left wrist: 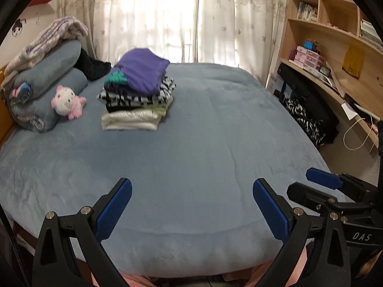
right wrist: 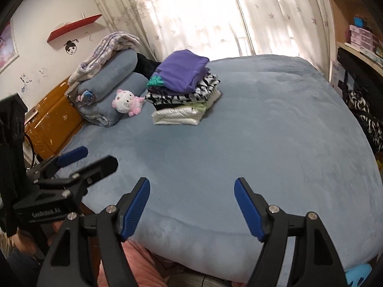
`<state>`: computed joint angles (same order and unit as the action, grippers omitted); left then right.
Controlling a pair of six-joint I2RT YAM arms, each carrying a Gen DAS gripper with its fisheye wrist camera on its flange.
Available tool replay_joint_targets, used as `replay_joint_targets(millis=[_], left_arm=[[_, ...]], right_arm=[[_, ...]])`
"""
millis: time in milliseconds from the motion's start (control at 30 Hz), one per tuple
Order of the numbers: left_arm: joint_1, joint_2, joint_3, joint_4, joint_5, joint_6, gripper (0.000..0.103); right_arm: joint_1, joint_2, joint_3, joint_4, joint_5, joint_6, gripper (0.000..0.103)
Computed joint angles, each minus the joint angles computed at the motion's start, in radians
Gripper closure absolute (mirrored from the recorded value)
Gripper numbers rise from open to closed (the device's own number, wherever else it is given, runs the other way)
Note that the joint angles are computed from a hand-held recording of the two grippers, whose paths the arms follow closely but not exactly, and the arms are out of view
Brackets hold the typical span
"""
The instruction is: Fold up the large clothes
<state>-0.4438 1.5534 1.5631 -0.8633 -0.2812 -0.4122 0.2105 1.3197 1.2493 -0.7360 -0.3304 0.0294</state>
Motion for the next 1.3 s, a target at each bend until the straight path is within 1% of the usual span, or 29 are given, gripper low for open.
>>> replay_joint_targets(millis=[100,300,433,567,633,833,1033,1300], left_arm=[[-0.028,-0.025,-0.095,0.056,-0.037,-0.047,0.003],[-0.033,-0.026,-0.194,0.151,-0.079,-0.09,0.003],[-0.023,0.01,-0.212,0.18,-0.079,-0.085,0.003],[-0.018,0.041,-0.223,0.206,-0.083,-0.081,0.003],[-0.012,0.058,-0.225,0.218,-0.086,-0.081,0.003],[0.01,0.085,-0.234,0.24,-0.052,-0.091,0.003],[0.006,0.094,-0.254,0.26,-0.077,-0.097,0.003],[0.032,0.1,-0.279,0.275,-0.029,-0.112,0.003]], right_arm=[[0.004,-0.035,-0.076,0.055,0.026,0.001,0.029],[0.011,-0.05,-0.191,0.164,0.061,0.035,0.029],[0.018,-0.037,-0.255,0.256,0.092,0.064,0.029],[0.018,-0.011,-0.277,0.308,0.107,0.074,0.029],[0.019,0.006,-0.281,0.325,0.113,0.076,0.029],[0.013,0.032,-0.294,0.352,0.122,0.072,0.029],[0.012,0.051,-0.305,0.377,0.121,0.074,0.029],[0.014,0.081,-0.307,0.393,0.121,0.068,0.029]])
